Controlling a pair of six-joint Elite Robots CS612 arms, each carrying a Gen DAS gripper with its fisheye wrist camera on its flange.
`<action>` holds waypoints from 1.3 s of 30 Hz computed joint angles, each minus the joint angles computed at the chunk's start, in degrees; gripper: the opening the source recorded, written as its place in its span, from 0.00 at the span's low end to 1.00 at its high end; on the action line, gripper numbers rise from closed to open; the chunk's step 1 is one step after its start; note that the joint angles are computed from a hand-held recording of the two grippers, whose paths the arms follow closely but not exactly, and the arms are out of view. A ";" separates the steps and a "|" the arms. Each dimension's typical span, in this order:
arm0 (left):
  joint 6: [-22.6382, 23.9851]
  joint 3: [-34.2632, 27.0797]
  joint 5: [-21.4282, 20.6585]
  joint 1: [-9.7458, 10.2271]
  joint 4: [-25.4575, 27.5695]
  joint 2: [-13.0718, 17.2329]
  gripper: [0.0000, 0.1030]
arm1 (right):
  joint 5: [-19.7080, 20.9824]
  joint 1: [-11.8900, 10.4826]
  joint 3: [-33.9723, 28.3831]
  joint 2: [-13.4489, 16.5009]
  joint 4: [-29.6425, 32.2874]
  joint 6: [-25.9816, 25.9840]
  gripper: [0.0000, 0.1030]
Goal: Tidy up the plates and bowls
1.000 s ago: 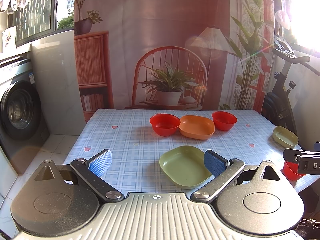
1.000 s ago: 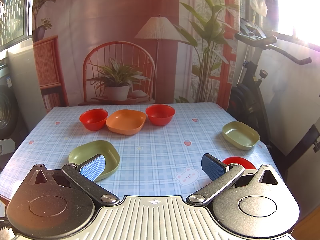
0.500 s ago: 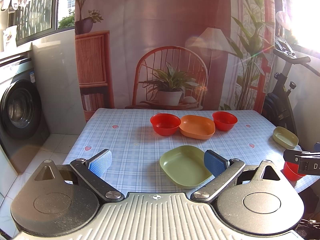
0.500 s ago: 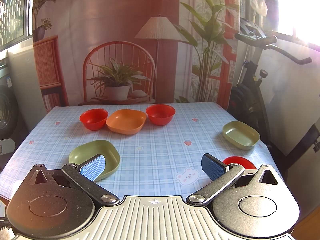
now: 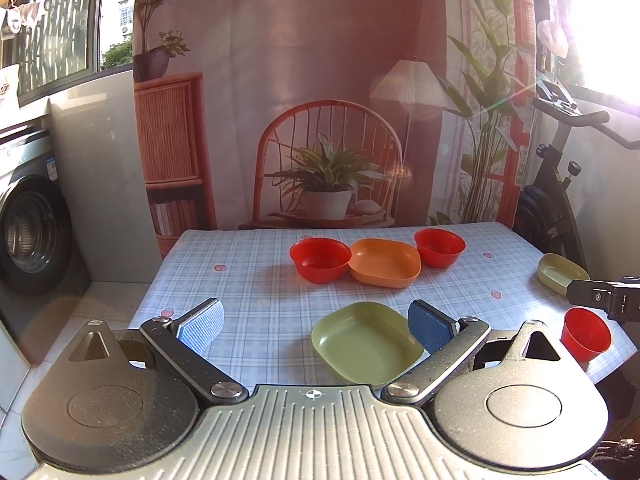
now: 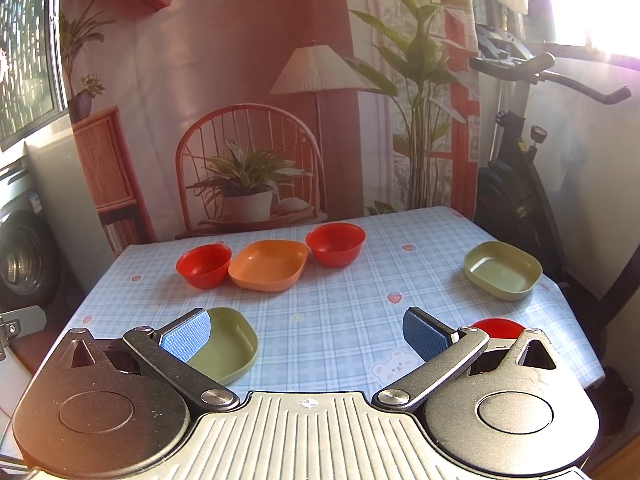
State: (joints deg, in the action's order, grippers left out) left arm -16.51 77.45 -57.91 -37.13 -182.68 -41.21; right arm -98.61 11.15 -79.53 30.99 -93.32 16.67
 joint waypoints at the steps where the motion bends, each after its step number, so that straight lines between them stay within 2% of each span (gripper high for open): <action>1: 0.93 -0.66 0.43 0.04 -0.24 0.32 0.97 | -0.23 -0.16 0.28 -0.08 -0.91 -0.03 1.00; 6: 3.33 -4.46 0.78 0.60 -0.46 1.99 0.97 | -1.32 -1.02 2.46 -0.59 -6.32 -1.48 1.00; 9: 3.95 -7.39 1.24 1.04 0.77 3.29 0.97 | -0.15 -1.69 4.78 -1.43 -8.90 -1.79 1.00; 12: 2.67 -9.95 0.28 1.69 2.19 4.40 0.96 | 2.25 -2.27 7.10 -2.02 -12.49 -1.04 1.00; 15: 1.48 -13.03 -0.61 2.33 3.62 5.89 0.96 | 2.60 -2.36 10.49 -3.06 -16.47 -1.29 1.00; 18: 2.15 -16.97 -0.58 2.82 5.79 7.85 0.96 | 1.28 -2.25 14.69 -4.91 -17.29 -2.93 1.00; 20: 2.13 -19.29 -0.74 3.20 7.24 9.06 0.94 | 2.45 -2.52 17.26 -6.12 -17.01 -3.91 1.00; 22: 1.55 -21.90 -2.07 3.76 9.49 10.31 0.88 | 4.40 -2.93 19.90 -7.13 -17.84 -3.95 1.00; 24: 0.41 -24.49 -4.10 4.38 12.17 11.60 0.87 | 5.23 -3.15 22.45 -8.14 -18.33 -3.93 1.00; 26: -0.59 -27.29 -6.45 5.11 14.63 13.19 0.85 | 4.47 -3.10 25.81 -9.40 -19.02 -3.89 1.00; 28: -2.22 -29.85 -8.10 5.71 17.61 14.70 0.79 | 4.15 -3.16 28.50 -10.28 -20.13 -4.20 1.00; 32: -4.26 -35.83 -12.36 6.79 24.12 18.33 0.76 | 4.70 -3.36 34.35 -11.31 -25.01 -8.33 0.99; 34: -4.30 -39.54 -14.66 7.18 27.82 20.55 0.73 | 4.97 -3.40 37.06 -11.97 -26.02 -9.71 0.95; 35: -4.05 -41.59 -15.48 7.31 30.04 21.68 0.72 | 6.45 -3.59 39.16 -12.65 -26.12 -9.67 0.93; 37: -3.44 -46.82 -16.66 7.56 35.11 24.47 0.68 | 9.34 -4.02 42.30 -13.68 -26.31 -8.51 0.81; 39: -3.06 -52.49 -17.93 7.79 39.45 27.50 0.66 | 10.36 -4.18 45.89 -14.78 -27.58 -7.63 0.78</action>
State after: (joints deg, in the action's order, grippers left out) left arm -19.57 24.96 -75.84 -29.35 -143.23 -13.71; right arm -88.25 6.97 -33.64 16.21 -120.90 9.03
